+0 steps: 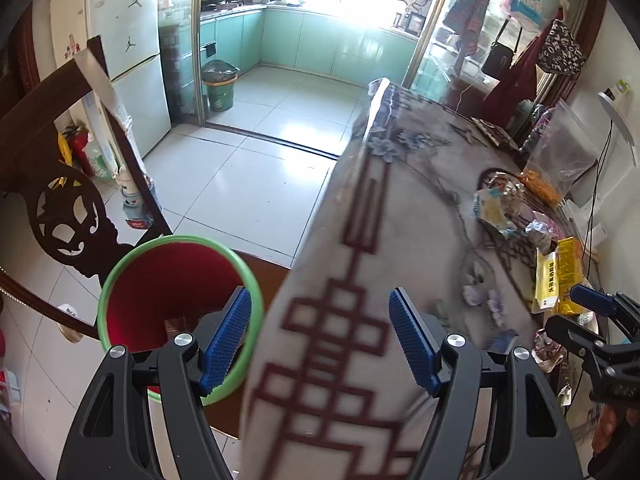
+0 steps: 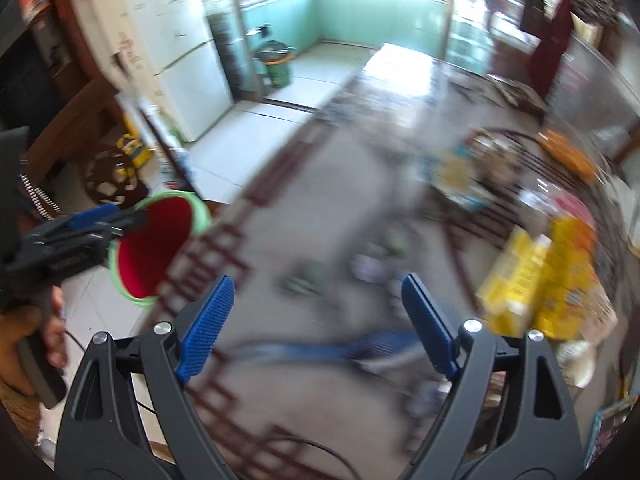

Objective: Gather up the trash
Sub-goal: 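Move both open grippers back over the table, then grasp the yellow iced-tea carton with the right gripper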

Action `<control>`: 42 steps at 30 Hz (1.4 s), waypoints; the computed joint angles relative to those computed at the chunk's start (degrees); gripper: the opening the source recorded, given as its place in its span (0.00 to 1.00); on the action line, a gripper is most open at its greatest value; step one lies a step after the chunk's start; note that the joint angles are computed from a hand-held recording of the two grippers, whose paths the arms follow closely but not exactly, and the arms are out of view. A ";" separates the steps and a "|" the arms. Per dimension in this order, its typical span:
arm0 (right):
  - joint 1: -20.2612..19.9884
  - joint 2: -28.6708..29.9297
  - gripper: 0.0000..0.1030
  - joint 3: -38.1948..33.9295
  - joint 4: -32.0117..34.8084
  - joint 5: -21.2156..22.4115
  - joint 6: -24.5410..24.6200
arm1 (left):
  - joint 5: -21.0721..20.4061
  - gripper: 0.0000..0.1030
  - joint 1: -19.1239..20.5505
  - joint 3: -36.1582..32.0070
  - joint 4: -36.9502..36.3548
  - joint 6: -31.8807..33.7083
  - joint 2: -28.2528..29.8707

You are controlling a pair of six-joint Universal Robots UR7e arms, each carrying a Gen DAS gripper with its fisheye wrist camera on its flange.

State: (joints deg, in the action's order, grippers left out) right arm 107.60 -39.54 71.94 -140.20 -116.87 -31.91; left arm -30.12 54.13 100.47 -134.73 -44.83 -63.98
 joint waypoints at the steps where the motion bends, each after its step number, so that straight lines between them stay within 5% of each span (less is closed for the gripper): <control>1: -0.78 -0.52 0.81 -0.21 0.22 -0.88 -0.05 | -0.20 0.66 -0.36 -0.67 0.02 -0.60 0.95; 13: -9.48 -3.31 0.81 -8.70 1.09 -4.07 -3.33 | -3.37 0.66 -3.61 -11.23 2.49 -2.38 13.68; 36: -13.41 8.53 0.81 -28.60 14.24 -4.97 -0.02 | -7.00 0.66 -4.63 -27.71 7.53 3.29 26.44; 37: -13.37 8.76 0.81 -28.52 13.41 -5.14 -1.34 | -7.19 0.66 -4.57 -28.50 7.62 3.98 26.96; 39: -13.39 9.44 0.57 -29.92 15.70 -4.98 -1.85 | -7.54 0.66 -4.37 -30.50 8.26 5.15 28.18; 42: -13.79 10.26 0.55 -31.72 18.87 -4.37 -1.28 | -8.42 0.66 -3.89 -33.23 9.26 6.41 29.81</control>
State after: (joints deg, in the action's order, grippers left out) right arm 93.81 -29.28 40.22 -121.33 -121.24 -33.19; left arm -38.54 50.24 67.24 -125.47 -38.41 -34.17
